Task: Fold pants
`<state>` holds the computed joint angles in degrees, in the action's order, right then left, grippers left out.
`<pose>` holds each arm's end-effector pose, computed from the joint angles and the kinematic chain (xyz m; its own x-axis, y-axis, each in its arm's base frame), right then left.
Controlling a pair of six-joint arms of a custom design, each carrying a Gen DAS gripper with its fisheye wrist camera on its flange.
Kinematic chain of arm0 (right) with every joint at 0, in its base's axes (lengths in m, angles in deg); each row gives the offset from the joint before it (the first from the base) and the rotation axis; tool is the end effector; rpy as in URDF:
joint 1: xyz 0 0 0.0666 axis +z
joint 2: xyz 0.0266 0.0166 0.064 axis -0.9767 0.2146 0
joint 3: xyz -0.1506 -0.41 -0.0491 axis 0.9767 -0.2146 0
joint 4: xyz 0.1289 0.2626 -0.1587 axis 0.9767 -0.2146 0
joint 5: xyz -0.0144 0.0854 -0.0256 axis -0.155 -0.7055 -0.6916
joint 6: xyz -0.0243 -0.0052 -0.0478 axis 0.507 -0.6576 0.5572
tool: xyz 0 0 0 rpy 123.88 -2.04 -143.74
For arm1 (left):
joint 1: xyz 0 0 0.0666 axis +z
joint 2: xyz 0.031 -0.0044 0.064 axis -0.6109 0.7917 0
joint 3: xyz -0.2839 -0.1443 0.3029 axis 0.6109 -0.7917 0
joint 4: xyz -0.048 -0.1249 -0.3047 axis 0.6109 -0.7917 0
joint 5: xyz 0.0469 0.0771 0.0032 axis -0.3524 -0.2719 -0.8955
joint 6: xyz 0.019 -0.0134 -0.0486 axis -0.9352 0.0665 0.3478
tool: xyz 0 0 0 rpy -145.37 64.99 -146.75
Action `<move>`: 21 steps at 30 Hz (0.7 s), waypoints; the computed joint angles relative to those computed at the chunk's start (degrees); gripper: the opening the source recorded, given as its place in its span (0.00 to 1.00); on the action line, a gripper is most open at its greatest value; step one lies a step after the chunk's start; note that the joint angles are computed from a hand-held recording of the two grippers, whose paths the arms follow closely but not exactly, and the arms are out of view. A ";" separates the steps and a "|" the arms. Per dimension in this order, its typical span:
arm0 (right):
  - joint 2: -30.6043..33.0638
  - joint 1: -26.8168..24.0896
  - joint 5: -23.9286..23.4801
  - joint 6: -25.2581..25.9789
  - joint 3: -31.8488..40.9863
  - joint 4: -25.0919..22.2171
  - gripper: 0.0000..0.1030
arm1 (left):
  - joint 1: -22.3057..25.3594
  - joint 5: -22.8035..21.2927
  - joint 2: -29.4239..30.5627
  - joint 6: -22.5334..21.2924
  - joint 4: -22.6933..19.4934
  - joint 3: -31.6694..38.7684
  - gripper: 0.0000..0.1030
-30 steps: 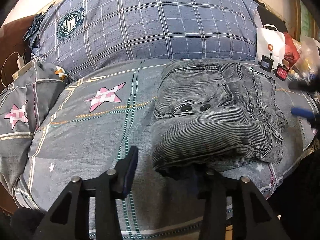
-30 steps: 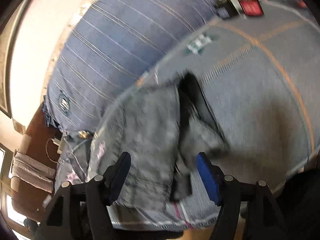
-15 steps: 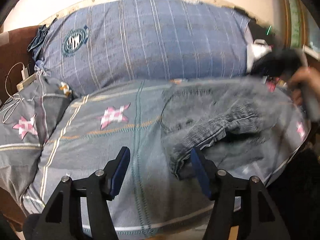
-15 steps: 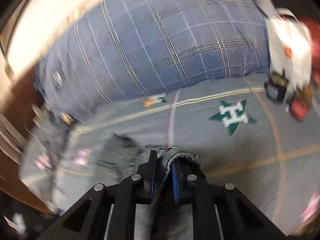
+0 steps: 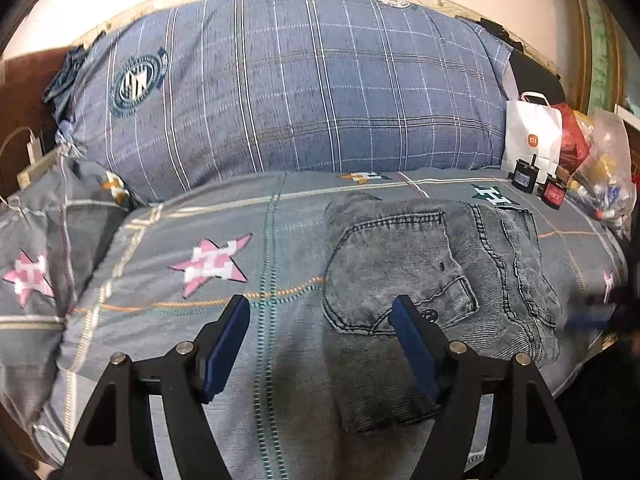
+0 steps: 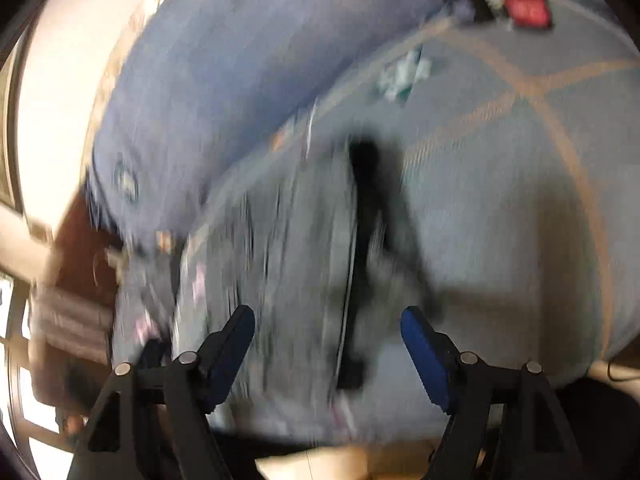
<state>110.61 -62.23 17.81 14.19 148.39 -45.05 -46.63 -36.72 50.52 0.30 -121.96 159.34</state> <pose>0.4919 0.1484 0.5154 -0.8736 0.4370 -0.2139 0.2188 0.7455 0.6296 0.4604 -0.0743 0.4849 -0.6222 0.1350 -0.7711 0.2036 0.9790 0.0071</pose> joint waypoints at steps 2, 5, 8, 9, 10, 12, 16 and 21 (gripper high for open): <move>-0.15 2.05 -2.70 -2.31 -2.94 1.53 0.65 | -0.01 0.16 0.14 -0.01 -0.65 -0.21 0.72; 1.62 3.76 -2.51 -2.45 -2.98 1.98 0.12 | 0.22 0.06 -0.55 -0.65 -0.06 -1.22 0.72; 3.47 5.24 2.88 3.96 3.18 -4.76 0.04 | 1.02 0.37 -0.77 -0.18 0.19 -1.31 0.72; 4.39 5.48 4.77 7.01 6.95 -8.13 0.04 | 1.27 0.61 -0.61 -0.09 -0.09 -0.97 0.72; 5.13 5.72 7.22 9.42 10.35 -10.82 0.04 | 1.46 0.73 -0.38 0.18 -0.32 -0.52 0.72; 7.34 5.77 12.36 14.87 19.11 -16.67 0.04 | 1.56 1.26 0.31 0.30 -1.00 0.77 0.72; 12.56 5.58 20.85 22.25 33.74 -26.38 0.04 | 0.52 2.16 1.72 0.71 -1.79 3.65 0.73; 10.48 3.48 20.39 20.26 19.48 -24.13 0.04 | -4.64 -1.26 6.54 -6.49 -8.02 7.06 0.79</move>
